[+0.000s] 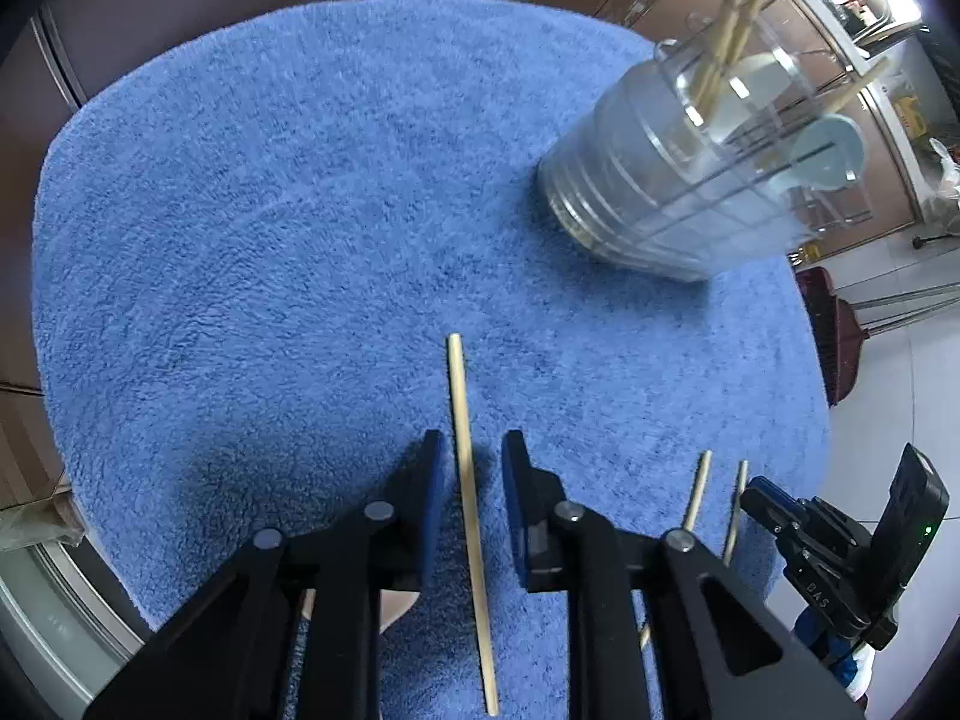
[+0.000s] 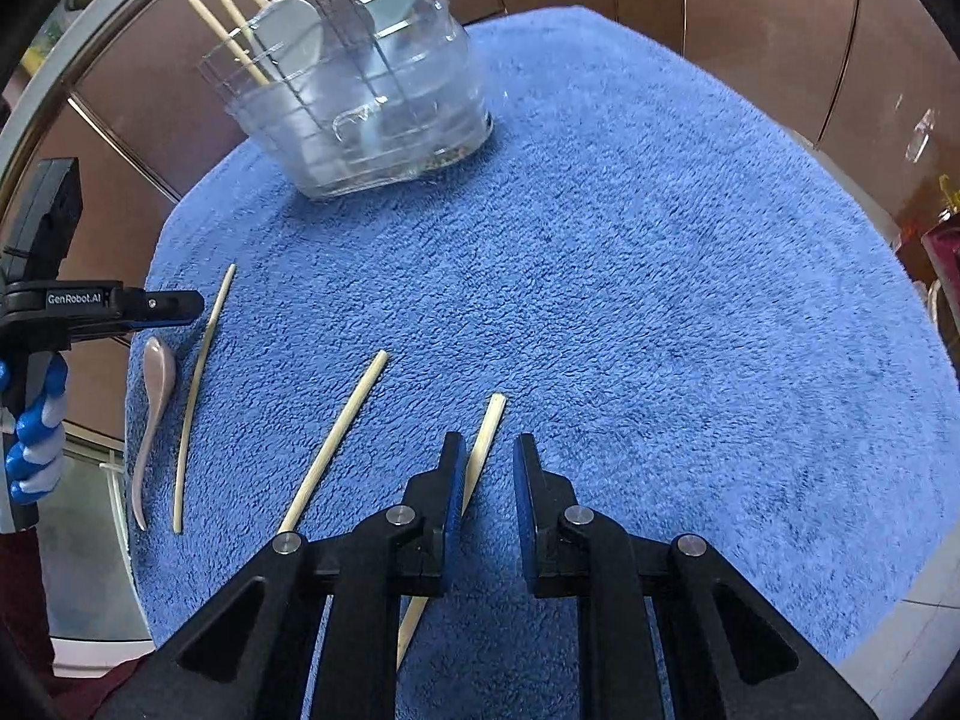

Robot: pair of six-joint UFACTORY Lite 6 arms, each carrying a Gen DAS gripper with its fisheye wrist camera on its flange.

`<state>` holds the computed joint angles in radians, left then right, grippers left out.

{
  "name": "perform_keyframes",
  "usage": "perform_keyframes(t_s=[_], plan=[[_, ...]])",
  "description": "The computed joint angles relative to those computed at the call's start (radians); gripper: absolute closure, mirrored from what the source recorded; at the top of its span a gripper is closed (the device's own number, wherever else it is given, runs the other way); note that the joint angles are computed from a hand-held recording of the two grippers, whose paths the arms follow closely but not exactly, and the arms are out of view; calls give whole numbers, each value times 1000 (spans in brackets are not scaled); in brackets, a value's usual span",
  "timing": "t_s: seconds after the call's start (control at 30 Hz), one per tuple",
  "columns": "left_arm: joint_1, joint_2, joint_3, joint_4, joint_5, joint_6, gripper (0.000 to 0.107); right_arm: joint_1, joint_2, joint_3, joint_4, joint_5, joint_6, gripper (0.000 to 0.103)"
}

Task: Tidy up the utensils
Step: 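Grasp a chopstick with the right tool while the left tool grasps another chopstick, then lift both held chopsticks and carry them over the clear holder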

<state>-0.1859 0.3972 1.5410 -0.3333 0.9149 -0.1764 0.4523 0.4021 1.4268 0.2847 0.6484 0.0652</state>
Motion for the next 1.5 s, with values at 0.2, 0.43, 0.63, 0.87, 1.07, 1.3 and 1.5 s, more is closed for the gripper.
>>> perform_keyframes(t_s=[0.2, 0.43, 0.63, 0.87, 1.07, 1.3, 1.5], plan=[[-41, 77, 57, 32, 8, -48, 95, -10, 62, 63, 7, 40, -11, 89], [-77, 83, 61, 61, -5, -85, 95, -12, 171, 219, -20, 136, 13, 90], [-61, 93, 74, 64, 5, -57, 95, 20, 309, 442, -89, 258, 86, 90], [-94, 92, 67, 110, -18, -89, 95, 86, 528, 794, -188, 416, 197, 92], [-100, 82, 47, 104, -41, -110, 99, 71, 467, 681, -157, 332, 192, 95], [-87, 4, -26, 63, -80, -96, 103, 42, 317, 461, -78, 190, 114, 98], [-119, -137, -110, 103, -134, -121, 103, 70, 133, 269, -36, 75, 80, 98]])
